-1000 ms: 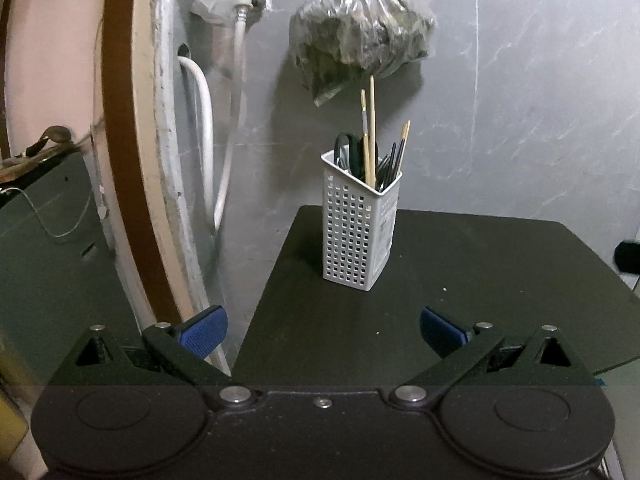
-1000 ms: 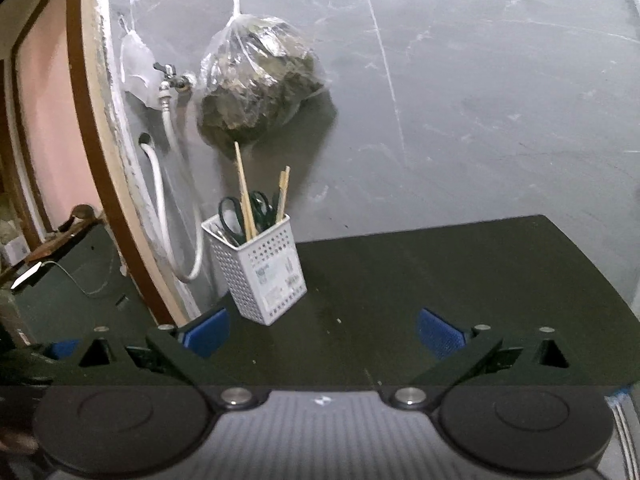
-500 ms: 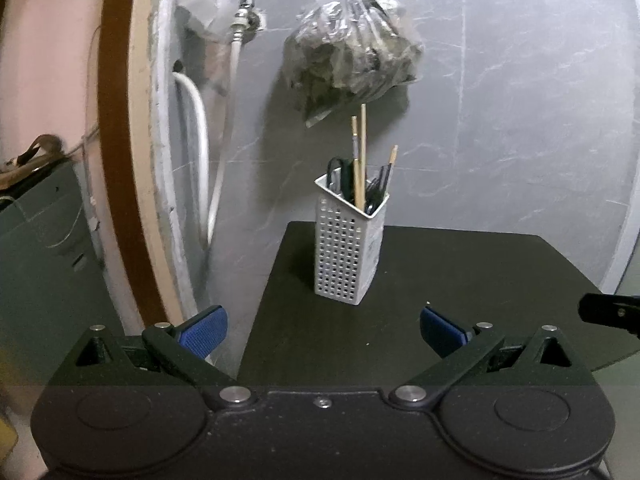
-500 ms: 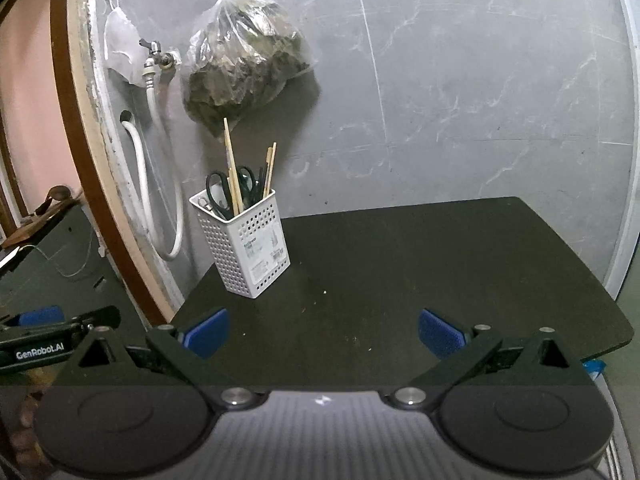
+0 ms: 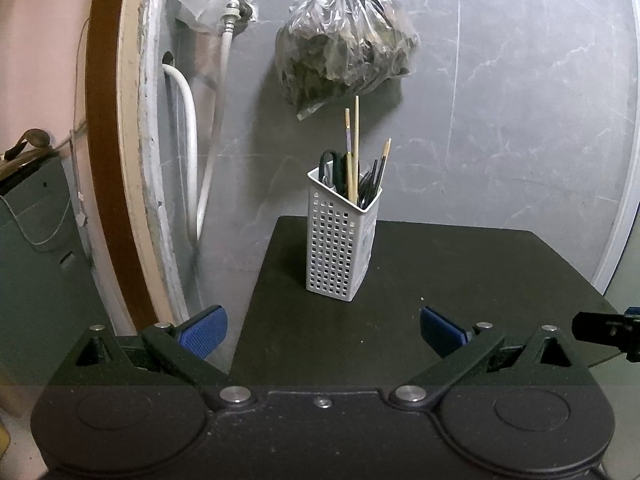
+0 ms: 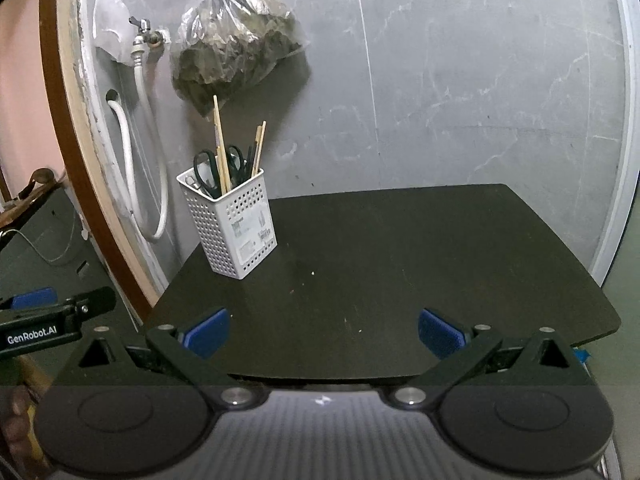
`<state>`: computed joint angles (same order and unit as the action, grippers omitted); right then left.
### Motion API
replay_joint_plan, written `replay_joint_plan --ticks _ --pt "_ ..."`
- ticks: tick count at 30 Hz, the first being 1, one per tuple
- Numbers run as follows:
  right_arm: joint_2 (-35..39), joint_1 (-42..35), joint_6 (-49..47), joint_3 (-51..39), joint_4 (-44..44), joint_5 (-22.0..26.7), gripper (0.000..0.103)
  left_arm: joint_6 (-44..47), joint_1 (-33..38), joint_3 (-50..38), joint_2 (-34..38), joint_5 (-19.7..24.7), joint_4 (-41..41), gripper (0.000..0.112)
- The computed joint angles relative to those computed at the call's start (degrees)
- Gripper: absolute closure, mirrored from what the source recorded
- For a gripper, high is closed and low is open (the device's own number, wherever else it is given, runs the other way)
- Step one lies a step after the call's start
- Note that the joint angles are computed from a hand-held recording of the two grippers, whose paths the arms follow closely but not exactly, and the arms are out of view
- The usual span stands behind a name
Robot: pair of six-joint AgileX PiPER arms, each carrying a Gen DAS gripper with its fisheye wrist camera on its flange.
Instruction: Organize utensils
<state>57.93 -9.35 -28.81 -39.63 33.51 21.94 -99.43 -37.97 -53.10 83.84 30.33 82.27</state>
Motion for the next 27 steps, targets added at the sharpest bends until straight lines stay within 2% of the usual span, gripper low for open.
replay_joint_plan --ticks 27 --pt "3.8 0.9 1.1 -1.7 -2.0 0.5 0.0 2.2 0.7 -1.9 1.9 0.3 -2.8 0.01"
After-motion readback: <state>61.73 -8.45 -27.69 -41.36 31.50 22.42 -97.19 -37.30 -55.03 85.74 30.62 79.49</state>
